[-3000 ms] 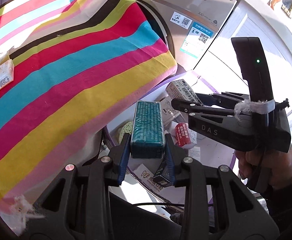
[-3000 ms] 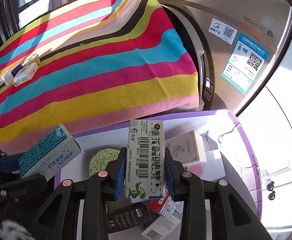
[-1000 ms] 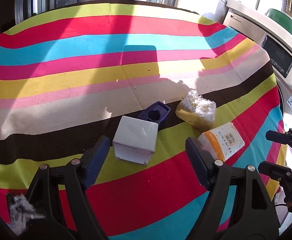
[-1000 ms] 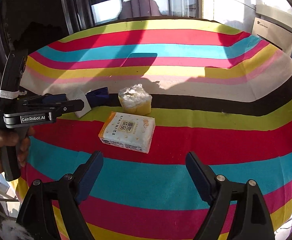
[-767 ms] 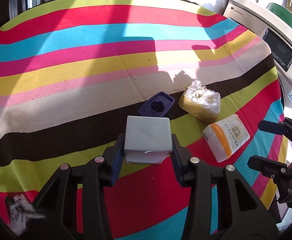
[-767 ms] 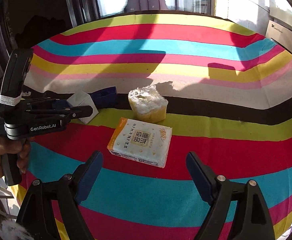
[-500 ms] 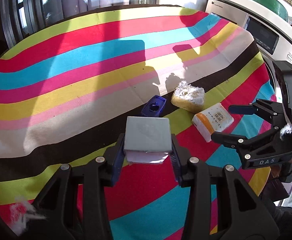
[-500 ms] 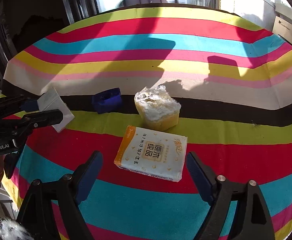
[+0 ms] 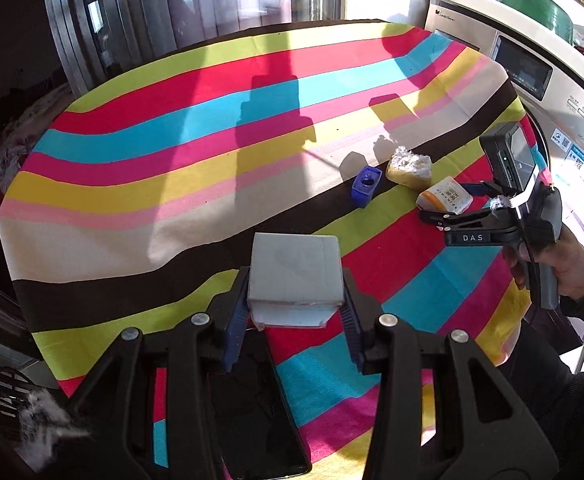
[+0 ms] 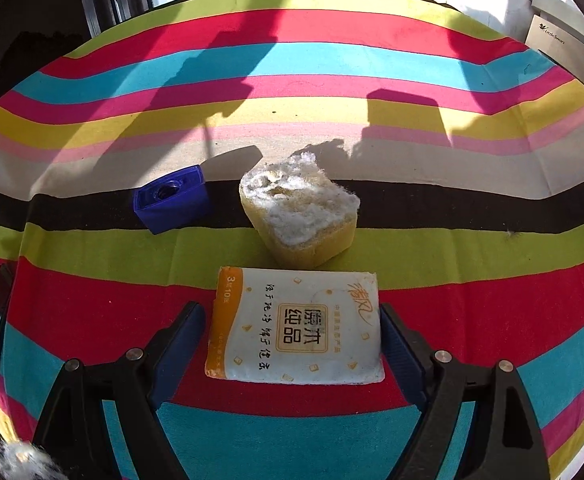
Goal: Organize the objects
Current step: 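Grasp the white cube box with the left gripper while the right grasps the cream tissue packet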
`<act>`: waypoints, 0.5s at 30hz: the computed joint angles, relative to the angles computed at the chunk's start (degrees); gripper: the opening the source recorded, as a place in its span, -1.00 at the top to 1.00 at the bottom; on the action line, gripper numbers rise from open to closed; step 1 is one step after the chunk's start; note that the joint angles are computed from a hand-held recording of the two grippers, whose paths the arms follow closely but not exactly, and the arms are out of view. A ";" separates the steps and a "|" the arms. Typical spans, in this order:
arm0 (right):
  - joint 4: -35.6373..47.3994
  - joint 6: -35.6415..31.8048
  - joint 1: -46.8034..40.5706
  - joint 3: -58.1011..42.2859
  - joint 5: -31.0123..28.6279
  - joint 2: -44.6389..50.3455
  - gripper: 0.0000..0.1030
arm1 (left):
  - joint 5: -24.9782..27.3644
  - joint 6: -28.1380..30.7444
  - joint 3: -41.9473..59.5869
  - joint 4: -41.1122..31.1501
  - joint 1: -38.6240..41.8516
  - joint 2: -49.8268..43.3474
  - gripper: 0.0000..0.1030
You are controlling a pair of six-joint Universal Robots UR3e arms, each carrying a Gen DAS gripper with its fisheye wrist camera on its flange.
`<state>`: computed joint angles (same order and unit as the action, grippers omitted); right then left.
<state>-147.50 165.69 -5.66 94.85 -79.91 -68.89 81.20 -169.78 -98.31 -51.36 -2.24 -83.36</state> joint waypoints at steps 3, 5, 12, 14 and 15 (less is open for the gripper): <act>-2.53 -0.68 0.00 2.46 -0.82 -1.02 -0.46 | -1.72 -4.28 -7.08 6.28 -1.57 1.67 0.10; -2.71 -1.51 -0.75 4.38 -0.21 -2.93 -0.46 | -1.48 -7.62 -10.88 10.95 -3.61 1.47 0.10; -3.49 -9.11 -9.68 19.47 6.61 -19.15 -0.46 | 1.92 -18.62 -17.86 24.39 -12.53 -1.72 0.10; -2.70 -12.48 -13.19 23.68 8.34 -24.27 -0.46 | 3.60 -21.21 -17.41 26.51 -15.83 -3.80 0.10; -2.22 -14.04 -15.08 25.62 9.19 -26.66 -0.46 | 4.31 -22.12 -17.05 27.51 -17.47 -4.90 0.10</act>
<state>-149.72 151.65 -20.74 120.47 -70.73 -95.55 85.51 -191.89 -115.36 -23.86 -19.71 -88.26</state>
